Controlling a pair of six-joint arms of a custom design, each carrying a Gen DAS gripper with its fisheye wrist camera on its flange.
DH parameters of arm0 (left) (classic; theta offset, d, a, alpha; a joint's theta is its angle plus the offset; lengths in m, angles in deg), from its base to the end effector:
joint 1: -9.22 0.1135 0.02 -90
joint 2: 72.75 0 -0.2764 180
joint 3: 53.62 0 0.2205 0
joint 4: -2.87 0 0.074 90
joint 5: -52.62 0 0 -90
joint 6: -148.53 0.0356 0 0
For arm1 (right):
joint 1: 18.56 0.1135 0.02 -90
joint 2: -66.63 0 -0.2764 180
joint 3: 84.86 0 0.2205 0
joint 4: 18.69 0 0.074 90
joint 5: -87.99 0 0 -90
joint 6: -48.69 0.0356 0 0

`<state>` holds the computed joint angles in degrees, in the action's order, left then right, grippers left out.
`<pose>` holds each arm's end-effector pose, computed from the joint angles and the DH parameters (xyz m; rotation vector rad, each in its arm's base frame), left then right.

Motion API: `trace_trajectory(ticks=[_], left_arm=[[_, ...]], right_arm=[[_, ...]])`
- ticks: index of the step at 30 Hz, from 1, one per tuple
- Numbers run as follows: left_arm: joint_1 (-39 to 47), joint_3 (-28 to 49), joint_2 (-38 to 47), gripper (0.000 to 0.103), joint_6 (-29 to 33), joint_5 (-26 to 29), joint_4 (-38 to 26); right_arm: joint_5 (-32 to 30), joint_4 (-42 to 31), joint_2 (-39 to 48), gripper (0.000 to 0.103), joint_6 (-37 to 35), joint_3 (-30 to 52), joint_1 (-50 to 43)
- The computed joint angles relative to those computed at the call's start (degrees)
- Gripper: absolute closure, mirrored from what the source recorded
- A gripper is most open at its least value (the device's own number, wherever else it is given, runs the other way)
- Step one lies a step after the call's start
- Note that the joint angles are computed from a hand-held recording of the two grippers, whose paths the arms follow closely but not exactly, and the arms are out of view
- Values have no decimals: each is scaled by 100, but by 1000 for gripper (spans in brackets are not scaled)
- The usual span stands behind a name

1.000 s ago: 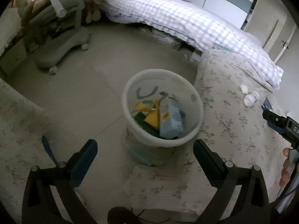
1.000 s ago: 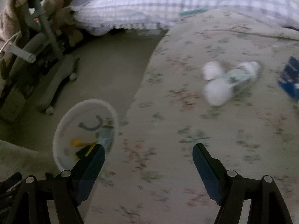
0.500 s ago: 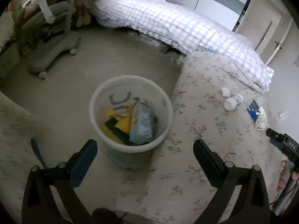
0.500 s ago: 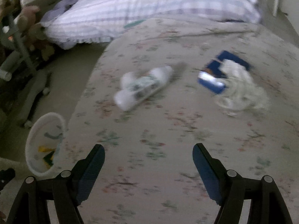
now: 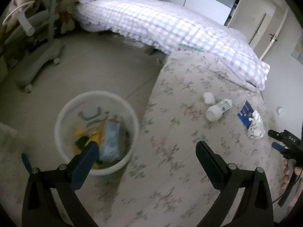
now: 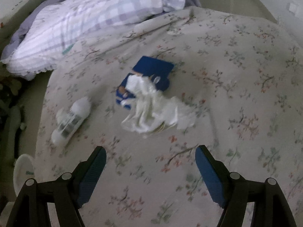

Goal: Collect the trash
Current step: 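Grasp the crumpled white tissue beside the blue box with the right tool, then grasp the white ADE bottle with the left tool, then release the white bottle into the bin with left tool while right holds tissue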

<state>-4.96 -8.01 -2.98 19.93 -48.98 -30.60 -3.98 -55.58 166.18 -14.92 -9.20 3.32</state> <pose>0.1800 -0.0381 0.1906 -0.6121 2.4735 -0.0968 0.2974 0.1207 0.2011 0.0931 2.6696 0.3266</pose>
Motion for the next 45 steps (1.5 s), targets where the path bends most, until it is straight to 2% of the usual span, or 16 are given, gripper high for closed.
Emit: trace_trajectory(ticks=[12, 18, 20, 23, 24, 25, 27, 29, 31, 34, 37, 39, 41, 45], left_arm=[[-415, 1012, 2086, 0, 162, -383, 1545], [-698, 1575, 3011, 0, 327, -100, 2039], [-901, 1892, 3343, 0, 372, -192, 2046], [-1129, 2325, 3729, 0, 489, -305, 1966], [-1177, 2482, 3864, 0, 540, -338, 1929], [-1179, 2575, 3955, 0, 594, -341, 1933], [-1188, 2705, 4121, 1, 668, -351, 2023], [-1142, 2690, 4214, 2, 710, -234, 2231], [-1081, 2657, 4318, 6, 720, -30, 2452], [-1029, 2683, 4484, 18, 730, 254, 2619], [-1081, 2785, 4649, 34, 811, 357, 2586], [-1129, 2876, 4763, 56, 825, 407, 2479], [-1213, 2899, 4803, 60, 797, 395, 2439], [-1423, 3030, 4754, 61, 950, 265, 2030]], right_arm=[[-541, 214, 1295, 22, -159, 742, -306], [-832, 398, 1513, 25, 11, 748, -609], [-941, 470, 1546, 29, 43, 715, -672], [-1220, 523, 1611, 54, -52, 707, -685], [-1285, 521, 1613, 68, -89, 706, -672], [-1262, 528, 1598, 73, -112, 692, -637], [-947, 447, 1468, 75, -87, 627, -538], [-899, 373, 1376, 76, -83, 605, -521], [-989, 346, 1232, 76, -116, 505, -593], [-1102, 273, 1073, 76, -251, 375, -796], [-1182, 213, 963, 76, -298, 311, -967], [-1261, 181, 880, 76, -327, 259, -1090], [-1314, 165, 797, 76, -377, 200, -1163], [-1335, 144, 655, 76, -450, 76, -1198]])
